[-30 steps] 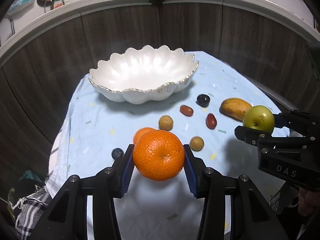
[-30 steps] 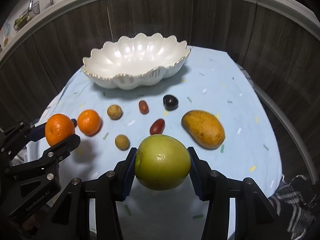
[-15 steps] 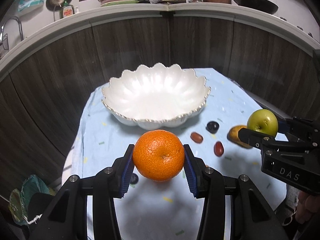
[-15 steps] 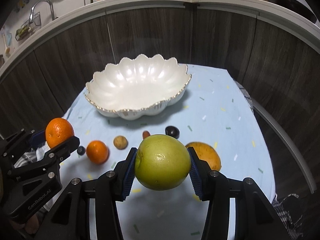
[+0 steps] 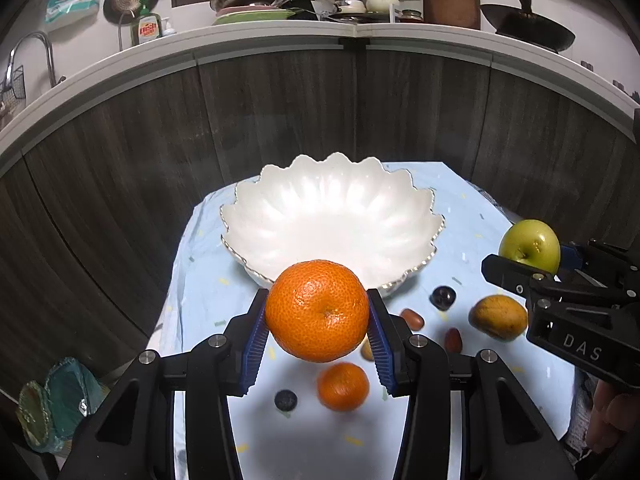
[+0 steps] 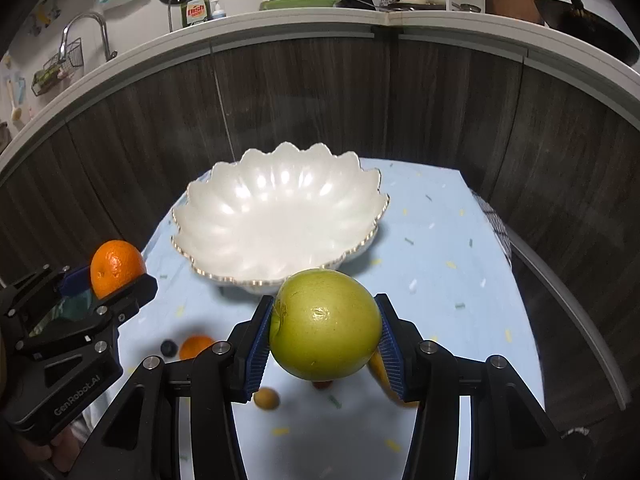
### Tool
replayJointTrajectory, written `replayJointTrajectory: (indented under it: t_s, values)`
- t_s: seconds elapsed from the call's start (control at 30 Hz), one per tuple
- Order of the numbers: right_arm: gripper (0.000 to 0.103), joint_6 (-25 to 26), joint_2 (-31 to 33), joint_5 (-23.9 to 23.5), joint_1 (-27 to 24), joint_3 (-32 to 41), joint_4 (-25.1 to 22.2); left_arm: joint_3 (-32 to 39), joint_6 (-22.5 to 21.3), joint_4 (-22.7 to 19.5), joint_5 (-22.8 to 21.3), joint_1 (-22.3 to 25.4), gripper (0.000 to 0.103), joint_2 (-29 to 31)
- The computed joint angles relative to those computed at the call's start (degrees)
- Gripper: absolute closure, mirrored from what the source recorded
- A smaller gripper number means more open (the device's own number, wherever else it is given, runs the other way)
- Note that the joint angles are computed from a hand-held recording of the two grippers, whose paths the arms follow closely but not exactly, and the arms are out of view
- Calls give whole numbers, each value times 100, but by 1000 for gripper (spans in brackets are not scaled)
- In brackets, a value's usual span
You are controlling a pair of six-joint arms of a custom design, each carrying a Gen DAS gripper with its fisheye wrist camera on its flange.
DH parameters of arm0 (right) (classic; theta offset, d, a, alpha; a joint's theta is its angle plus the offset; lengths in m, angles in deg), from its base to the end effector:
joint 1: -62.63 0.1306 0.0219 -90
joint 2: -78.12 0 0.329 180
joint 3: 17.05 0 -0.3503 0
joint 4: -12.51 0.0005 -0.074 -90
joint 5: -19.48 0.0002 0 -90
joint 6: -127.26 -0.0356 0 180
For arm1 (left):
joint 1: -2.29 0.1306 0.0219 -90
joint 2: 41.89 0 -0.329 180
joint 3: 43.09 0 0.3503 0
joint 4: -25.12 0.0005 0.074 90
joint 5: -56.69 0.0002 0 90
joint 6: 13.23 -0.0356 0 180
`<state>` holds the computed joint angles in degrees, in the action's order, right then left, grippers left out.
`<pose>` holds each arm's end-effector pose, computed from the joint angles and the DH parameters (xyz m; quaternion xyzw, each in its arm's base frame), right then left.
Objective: Organize fruits
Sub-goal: 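Carry the mandarin and apple over the white bowl with both tools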
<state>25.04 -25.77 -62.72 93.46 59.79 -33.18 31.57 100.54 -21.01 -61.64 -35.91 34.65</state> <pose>0.3208 0.1852 0.3771 -0.1233 0.9137 0.0818 0.3785 0.2976 -0.2133 0.3606 0.0267 0.9091 0.0170 0.4154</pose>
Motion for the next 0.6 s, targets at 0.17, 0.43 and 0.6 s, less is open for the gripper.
replayJointTrajectory:
  t_s: [0.17, 0.43, 0.6]
  values:
    - [53, 89, 259, -20, -48, 283, 60, 123, -133, 38, 112, 241, 57, 85]
    - [53, 183, 720, -30, -110, 713, 134, 353, -331, 143, 233, 570, 57, 337]
    - [53, 160, 1054, -53, -190, 1029, 67, 510, -408, 208, 336, 756, 57, 554]
